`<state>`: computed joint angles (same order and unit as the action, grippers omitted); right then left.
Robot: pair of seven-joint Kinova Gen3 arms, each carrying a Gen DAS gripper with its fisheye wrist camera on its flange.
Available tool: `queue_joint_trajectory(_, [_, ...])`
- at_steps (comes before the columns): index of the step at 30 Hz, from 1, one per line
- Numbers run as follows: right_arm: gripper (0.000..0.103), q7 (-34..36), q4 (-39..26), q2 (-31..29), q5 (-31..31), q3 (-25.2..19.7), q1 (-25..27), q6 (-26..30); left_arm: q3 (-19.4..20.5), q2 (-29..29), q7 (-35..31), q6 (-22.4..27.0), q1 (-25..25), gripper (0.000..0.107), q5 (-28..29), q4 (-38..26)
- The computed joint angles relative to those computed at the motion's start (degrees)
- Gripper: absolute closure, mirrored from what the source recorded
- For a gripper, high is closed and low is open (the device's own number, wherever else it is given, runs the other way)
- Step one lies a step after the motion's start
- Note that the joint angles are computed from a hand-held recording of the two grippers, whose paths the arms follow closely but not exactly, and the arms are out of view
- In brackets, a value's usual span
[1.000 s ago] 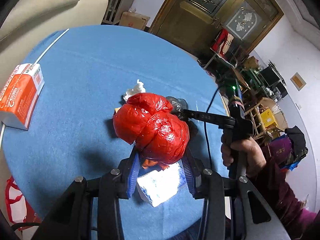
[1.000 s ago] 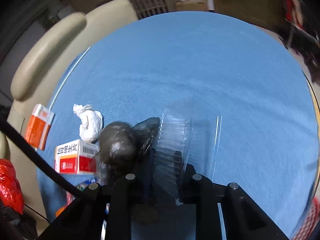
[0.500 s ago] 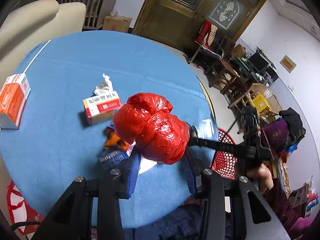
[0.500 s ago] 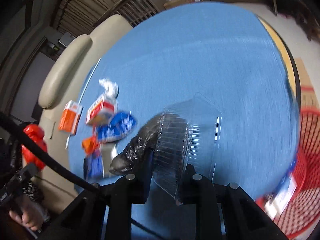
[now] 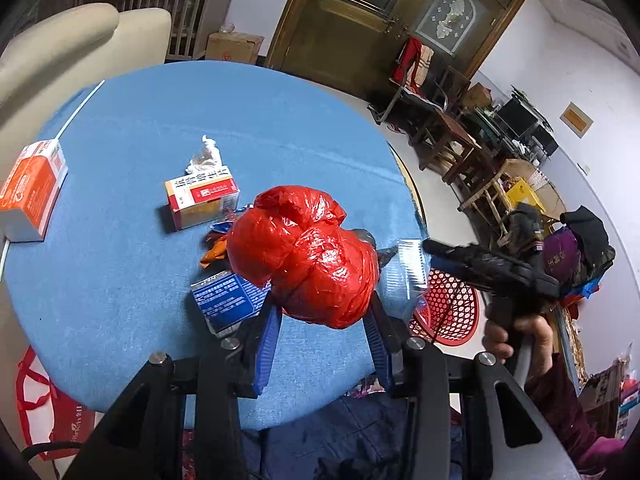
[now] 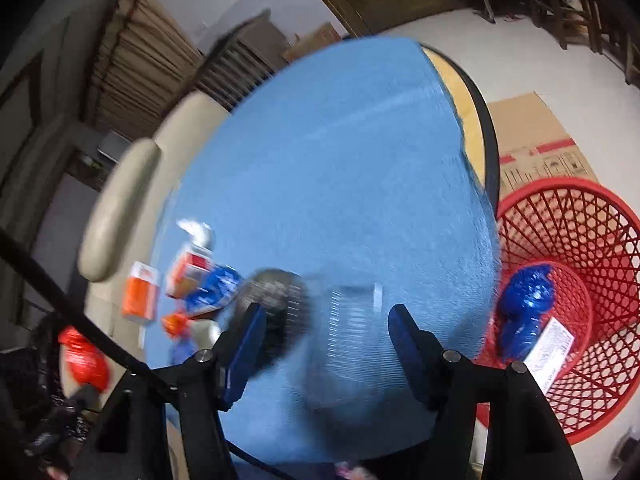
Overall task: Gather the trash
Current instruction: 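Carry the clear container with the right tool while the left tool holds the red bag toward the basket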
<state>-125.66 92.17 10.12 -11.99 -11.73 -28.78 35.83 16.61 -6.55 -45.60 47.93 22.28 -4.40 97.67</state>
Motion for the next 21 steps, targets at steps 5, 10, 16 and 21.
queue_joint_trajectory(5, [0.037, -7.3, -4.31, 0.34, 10.91, 7.37, -11.32, 4.47, 0.52, -0.79, 1.64, 0.33, -0.24, 0.064, -1.57, 0.32])
queue_joint_trajectory(10, [0.048, -11.61, -7.01, 1.7, 10.29, 2.78, -7.25, 10.36, 0.98, -1.47, 2.18, 1.44, -0.27, 0.064, -2.01, -0.44])
queue_joint_trajectory(16, [0.064, -17.17, -7.82, 3.56, 19.89, -5.8, -3.16, 13.2, 2.19, -2.01, 3.27, 0.18, 0.04, 0.064, -2.45, 0.28])
queue_joint_trajectory(21, [0.064, -22.64, -2.78, 1.81, 22.91, -8.49, 0.42, 8.48, 2.38, -1.65, 3.59, 0.96, 0.65, 0.064, -1.82, 0.31])
